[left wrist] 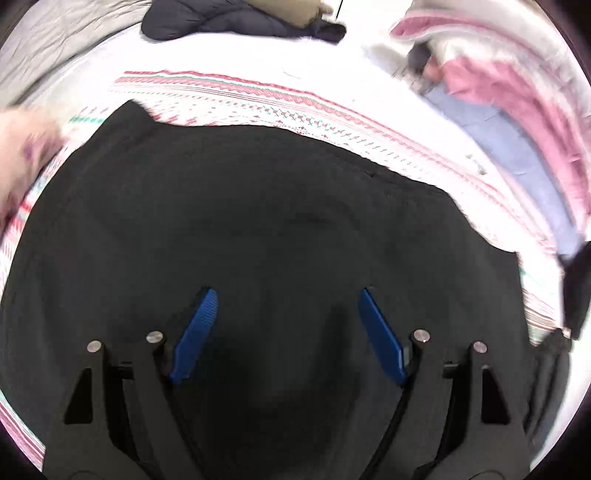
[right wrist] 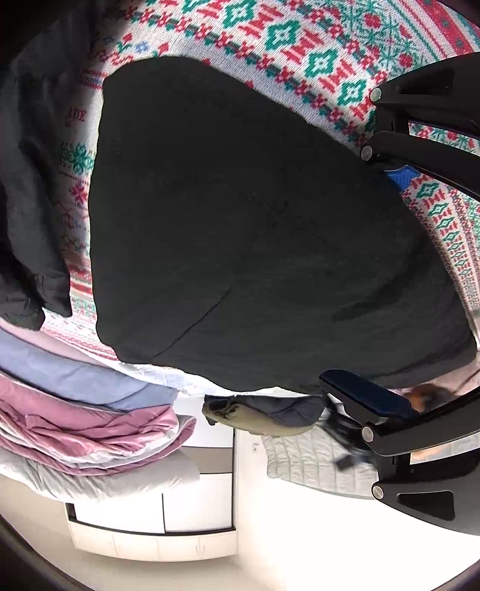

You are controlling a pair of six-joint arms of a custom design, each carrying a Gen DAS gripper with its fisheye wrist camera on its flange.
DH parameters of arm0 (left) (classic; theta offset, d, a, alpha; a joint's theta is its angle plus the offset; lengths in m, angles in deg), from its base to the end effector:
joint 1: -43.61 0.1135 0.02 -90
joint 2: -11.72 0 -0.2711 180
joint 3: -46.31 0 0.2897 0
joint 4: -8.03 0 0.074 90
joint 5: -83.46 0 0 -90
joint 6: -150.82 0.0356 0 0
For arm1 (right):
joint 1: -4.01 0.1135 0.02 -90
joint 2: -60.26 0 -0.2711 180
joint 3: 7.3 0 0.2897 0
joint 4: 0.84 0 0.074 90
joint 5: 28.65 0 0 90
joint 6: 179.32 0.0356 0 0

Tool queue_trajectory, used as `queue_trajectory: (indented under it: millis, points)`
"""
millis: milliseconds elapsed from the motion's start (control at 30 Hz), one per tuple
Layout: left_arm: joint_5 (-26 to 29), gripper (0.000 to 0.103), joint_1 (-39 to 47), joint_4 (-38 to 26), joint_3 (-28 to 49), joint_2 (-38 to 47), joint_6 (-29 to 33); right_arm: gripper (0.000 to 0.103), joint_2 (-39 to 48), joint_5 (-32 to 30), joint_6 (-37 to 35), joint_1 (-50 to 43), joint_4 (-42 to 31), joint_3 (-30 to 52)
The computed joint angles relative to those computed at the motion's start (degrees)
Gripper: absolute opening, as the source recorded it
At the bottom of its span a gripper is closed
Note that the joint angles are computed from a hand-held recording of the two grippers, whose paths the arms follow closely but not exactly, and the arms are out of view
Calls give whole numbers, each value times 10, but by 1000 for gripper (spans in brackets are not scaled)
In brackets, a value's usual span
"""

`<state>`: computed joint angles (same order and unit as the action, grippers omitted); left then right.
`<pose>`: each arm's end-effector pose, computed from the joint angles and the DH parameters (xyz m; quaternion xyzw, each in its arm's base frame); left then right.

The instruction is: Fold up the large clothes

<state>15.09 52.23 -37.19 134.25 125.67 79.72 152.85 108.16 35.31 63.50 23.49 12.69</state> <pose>0.4220 0.0507 0.1328 0.1173 0.9625 -0.1417 0.1996 0.1160 0.1457 0.0345 0.5809 0.6465 0.3400 0.3592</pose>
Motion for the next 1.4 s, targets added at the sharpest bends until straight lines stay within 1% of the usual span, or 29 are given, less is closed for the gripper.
queue_trajectory:
  millis: [67,133,167,200,233,267,300,400,467,500,533,567,600,633,667,700,733,833,867,933,1033,1067,1100,1133,1167,1200,1267,1333,1400]
  points:
    - [30,79,38,-10,-35,-26,49,85,-6,4,-7,-2,-20,9]
    - [34,79,78,-17,-80,-55,109,85,-22,3,-29,-7,-50,18]
    - [31,79,91,-25,-87,-57,125,85,-26,1,-33,-9,-62,22]
    - [22,79,102,-48,-84,-55,144,85,-28,-2,-33,-11,-77,28]
    - [24,79,119,-81,-83,-56,175,85,-22,-3,-30,-13,-78,31]
    - [36,79,136,-93,-91,-67,196,85,-6,-7,-30,-17,-59,31]
    - [46,79,152,-91,-101,-77,209,84,8,-5,-29,-18,-42,31]
    - [53,79,202,-80,-131,-105,259,84,8,-4,-32,-23,-51,36]
    - [47,79,226,-102,-117,-91,288,81,0,-7,-37,-23,-70,39]
    - [46,79,235,-117,-104,-81,300,76,-4,-9,-38,-24,-75,39]
    - [49,79,242,-124,-95,-74,306,70,-7,-10,-33,-22,-82,38]
    - [52,79,249,-120,-87,-67,306,65,-8,-9,-20,-19,-92,38]
    - [52,79,253,-109,-82,-61,303,57,-10,-8,-9,-16,-103,38]
    - [48,79,254,-101,-74,-50,301,51,-13,-8,-2,-15,-113,39]
    - [45,79,254,-99,-67,-41,298,49,-12,-7,2,-13,-116,39]
    - [45,79,255,-101,-53,-24,293,43,-14,0,4,-9,-117,38]
    - [47,79,257,-111,-32,-1,290,36,-14,11,8,-2,-112,35]
    - [60,79,261,-156,41,55,264,24,-3,57,29,28,-67,19]
    - [74,79,264,-179,67,69,257,23,-1,65,33,35,-60,16]
    - [98,79,267,-197,96,85,247,22,-11,63,31,33,-85,21]
    - [101,79,267,-213,122,107,245,20,-41,57,35,30,-179,46]
    - [102,79,266,-226,137,122,244,20,-50,57,36,30,-210,56]
    - [105,79,268,-240,153,135,246,19,-61,57,34,31,-263,74]
    - [110,79,271,-258,170,149,245,19,-66,56,34,32,-294,85]
    - [115,79,274,-274,187,160,243,19,-70,52,31,30,-343,105]
    - [120,79,278,-283,194,164,240,19,-70,49,29,28,-364,115]
    - [131,79,286,-269,189,156,226,19,-66,46,30,27,-390,128]
    - [136,79,289,-255,181,149,226,19,-57,50,41,30,-394,132]
    - [138,79,290,-271,200,163,227,19,-52,52,50,32,-398,134]
